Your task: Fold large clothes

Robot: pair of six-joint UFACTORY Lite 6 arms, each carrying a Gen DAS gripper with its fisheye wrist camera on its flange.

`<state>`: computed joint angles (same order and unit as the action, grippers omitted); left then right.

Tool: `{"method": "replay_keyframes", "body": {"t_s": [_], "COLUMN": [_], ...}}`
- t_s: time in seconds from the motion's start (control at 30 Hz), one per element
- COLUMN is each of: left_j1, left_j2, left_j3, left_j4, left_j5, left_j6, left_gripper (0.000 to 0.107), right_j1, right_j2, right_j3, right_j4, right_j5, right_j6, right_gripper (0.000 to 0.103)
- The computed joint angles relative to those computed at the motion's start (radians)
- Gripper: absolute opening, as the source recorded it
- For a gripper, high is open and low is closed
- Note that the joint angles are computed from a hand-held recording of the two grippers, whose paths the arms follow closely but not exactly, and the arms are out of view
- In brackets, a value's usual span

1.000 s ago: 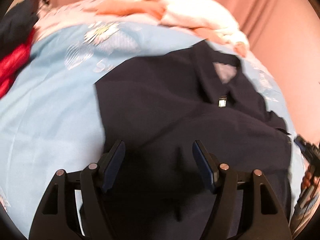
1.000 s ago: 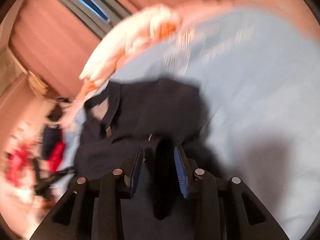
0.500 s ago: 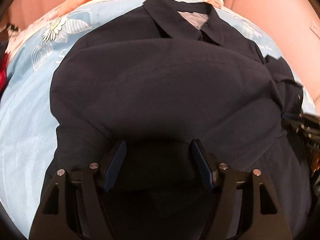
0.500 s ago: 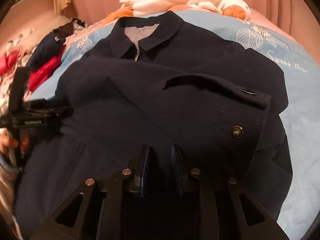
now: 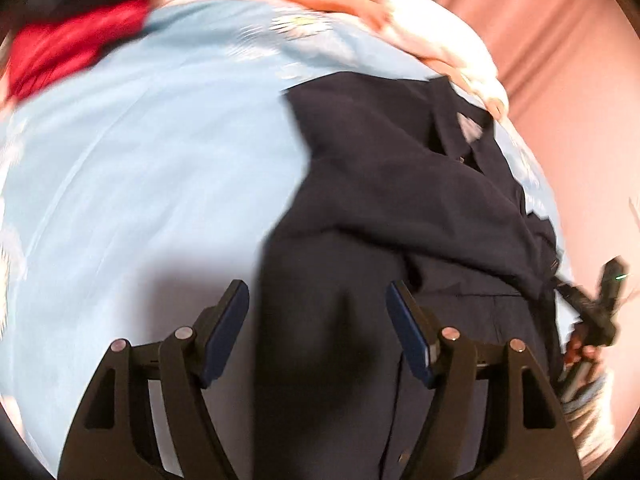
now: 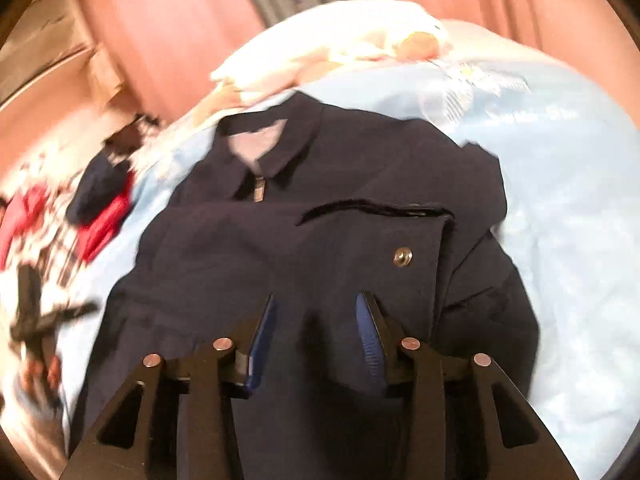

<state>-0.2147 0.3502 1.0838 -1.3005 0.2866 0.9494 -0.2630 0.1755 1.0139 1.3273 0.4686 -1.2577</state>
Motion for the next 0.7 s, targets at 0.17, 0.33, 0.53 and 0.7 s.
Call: {"method": "replay_keyframes", "body": {"t_s": [0.17,0.33,0.53,0.7], "left_j1": [0.076,0.120,0.194,0.143], "left_j2": [-0.152,-0.387,-0.641,-0.746], "left_j3": [-0.208,-0.437,-0.709,-0.832], "left_j4": [-0.125,-0.162,-0.136,-0.137], "left_j5": [0.075,0.177,0.273,0.287], "left_j6": [0.103,0.138,0.142,0.114], "left_gripper": [0.071,0.085,0.085,0.085], "right_j1": [0.012,-0.124,-0.537,-0.819], "right_j2": [0.020,-0.279,-0.549,-0.527], "right_j3": [0.028,-0.169,-0.434,-0.523], "right_j4": [-0.103,-0.175,-0.303,-0.415], "right_j5": [0.035,0.215,0.486,0.625], "right_j6": [0.178,0.209,0.077,-0.045], "right_gripper": [0.041,0.053,0.059,0.059]}}
